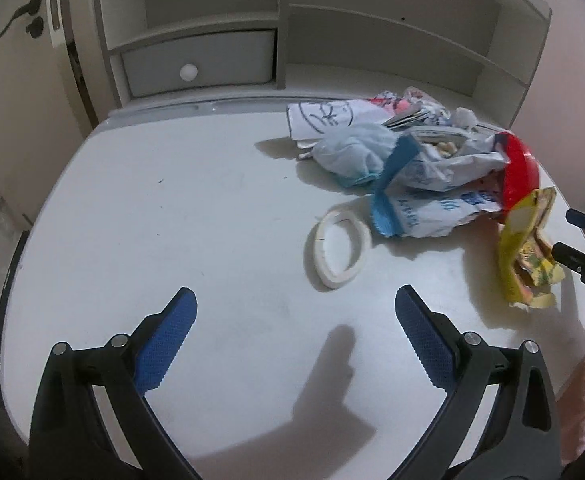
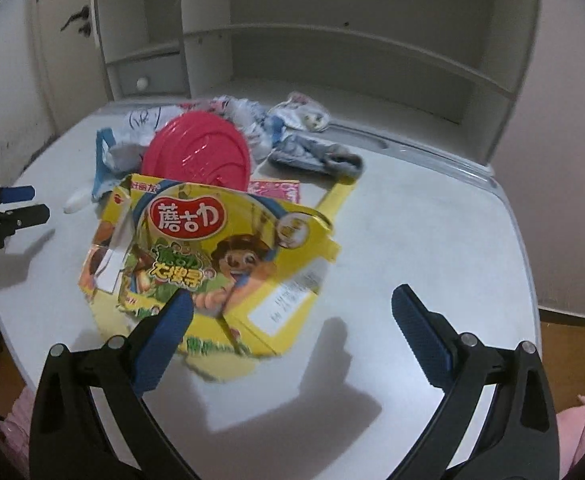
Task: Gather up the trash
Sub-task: 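Grasp the white tape roll with the left gripper while the right gripper reaches the yellow snack bag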
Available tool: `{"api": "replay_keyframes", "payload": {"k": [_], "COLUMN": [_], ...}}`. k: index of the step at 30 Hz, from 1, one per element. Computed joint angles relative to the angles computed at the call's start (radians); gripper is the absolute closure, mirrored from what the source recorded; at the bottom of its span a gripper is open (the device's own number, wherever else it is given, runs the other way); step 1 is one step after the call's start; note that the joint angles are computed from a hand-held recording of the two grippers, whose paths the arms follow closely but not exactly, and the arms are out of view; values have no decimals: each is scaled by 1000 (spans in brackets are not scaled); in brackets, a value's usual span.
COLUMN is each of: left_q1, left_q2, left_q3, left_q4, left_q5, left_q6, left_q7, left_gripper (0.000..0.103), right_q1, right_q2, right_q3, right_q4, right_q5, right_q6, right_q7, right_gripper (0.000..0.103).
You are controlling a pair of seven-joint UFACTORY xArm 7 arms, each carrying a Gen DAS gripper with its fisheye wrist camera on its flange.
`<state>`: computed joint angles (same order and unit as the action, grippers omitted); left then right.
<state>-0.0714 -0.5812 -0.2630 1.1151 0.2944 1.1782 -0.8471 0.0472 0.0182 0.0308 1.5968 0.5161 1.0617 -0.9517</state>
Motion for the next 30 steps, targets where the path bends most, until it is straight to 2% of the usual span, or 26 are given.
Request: {"api": "replay_keyframes", "payload": {"k": [1, 10, 13, 15, 23, 25, 28, 30], "left_q1": [1, -7, 0, 3, -6, -5, -13, -20], "left_q2": [18, 38, 49, 57, 86, 92, 107, 124], "left_q3": [8, 33, 38, 40, 50, 44, 40, 41], "left_q4": [-11, -36, -30, -26, -4, 2, 18, 30], "left_q5": [0, -10, -4, 1, -7, -1, 2, 1], "left_q6": [-28, -72, -78, -81, -86, -77, -66, -68], "left_q7": [3, 29, 38, 43, 86, 85, 96, 109], "left_gripper": [6, 6, 6, 6, 6, 6, 6, 6], "right_q1": [0, 11, 3, -16, -90, -106, -50, -32], "right_q2": [2, 99, 142, 164, 103, 57, 1, 36], "right_q3": [1, 29, 36, 40, 33, 41, 18, 14], "right_q4": [-2, 102, 165, 203, 187, 145, 73, 106], "right_q5": [-1, -53, -57, -23, 174, 197, 137, 120], "right_q6": [1, 44, 109, 177, 426, 416, 246, 231], "right_q7": [-1, 68, 99, 109, -51, -98, -125, -106], "right_gripper": [7, 7, 7, 7, 7, 7, 7, 7]}}
